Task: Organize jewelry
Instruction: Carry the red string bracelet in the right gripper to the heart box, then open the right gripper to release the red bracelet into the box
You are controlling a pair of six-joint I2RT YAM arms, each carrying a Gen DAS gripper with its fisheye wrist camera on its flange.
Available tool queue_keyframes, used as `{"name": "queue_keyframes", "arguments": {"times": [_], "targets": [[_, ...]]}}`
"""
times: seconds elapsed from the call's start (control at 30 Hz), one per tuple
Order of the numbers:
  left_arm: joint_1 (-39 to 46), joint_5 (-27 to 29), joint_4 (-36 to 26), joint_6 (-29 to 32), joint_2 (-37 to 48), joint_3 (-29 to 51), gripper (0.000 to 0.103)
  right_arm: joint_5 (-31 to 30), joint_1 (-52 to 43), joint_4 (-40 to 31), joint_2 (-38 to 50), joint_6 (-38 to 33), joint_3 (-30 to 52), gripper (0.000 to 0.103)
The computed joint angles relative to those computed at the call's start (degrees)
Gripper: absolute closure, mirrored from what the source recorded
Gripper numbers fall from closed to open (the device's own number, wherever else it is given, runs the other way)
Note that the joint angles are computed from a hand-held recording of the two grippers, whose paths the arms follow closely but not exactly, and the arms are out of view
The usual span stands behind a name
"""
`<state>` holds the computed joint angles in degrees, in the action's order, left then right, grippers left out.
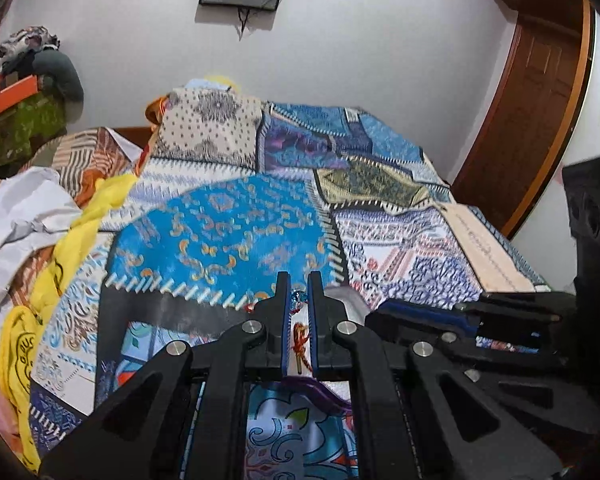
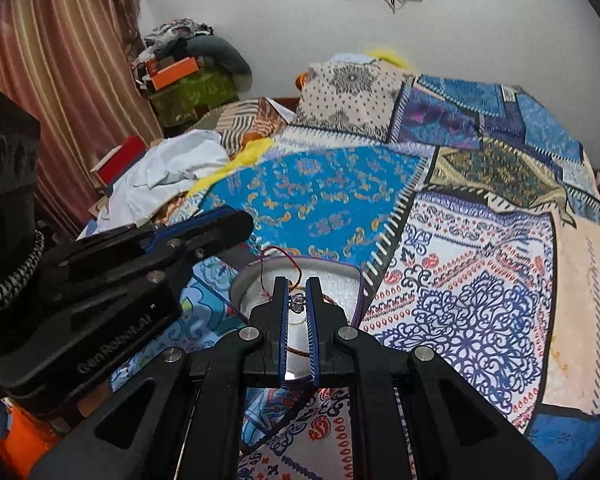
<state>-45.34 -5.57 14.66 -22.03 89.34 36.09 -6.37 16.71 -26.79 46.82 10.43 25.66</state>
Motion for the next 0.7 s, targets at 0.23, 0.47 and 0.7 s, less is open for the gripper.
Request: {"name": "queue_keyframes", "arguments": {"times": [0.23,0.47,0.7], "targets": [[0.37,2.09,-0.91,-0.13,1.52,-0.71,0.097,-1.15,-0.98,1.15,2.52,-0.33,-0.67,0.095],[-1.16,-0.58,-3.92,0.33,-1.23,-1.01,0.097,0.43,0.29,0.91,3.76,-0.25,-0.41,0.095],[-2.42,-3.92,-8.28,0.05,-6.76,-2.15,0.088,3.52,2.48,-0.55,3.85,0.34,0.09,0.092]]}}
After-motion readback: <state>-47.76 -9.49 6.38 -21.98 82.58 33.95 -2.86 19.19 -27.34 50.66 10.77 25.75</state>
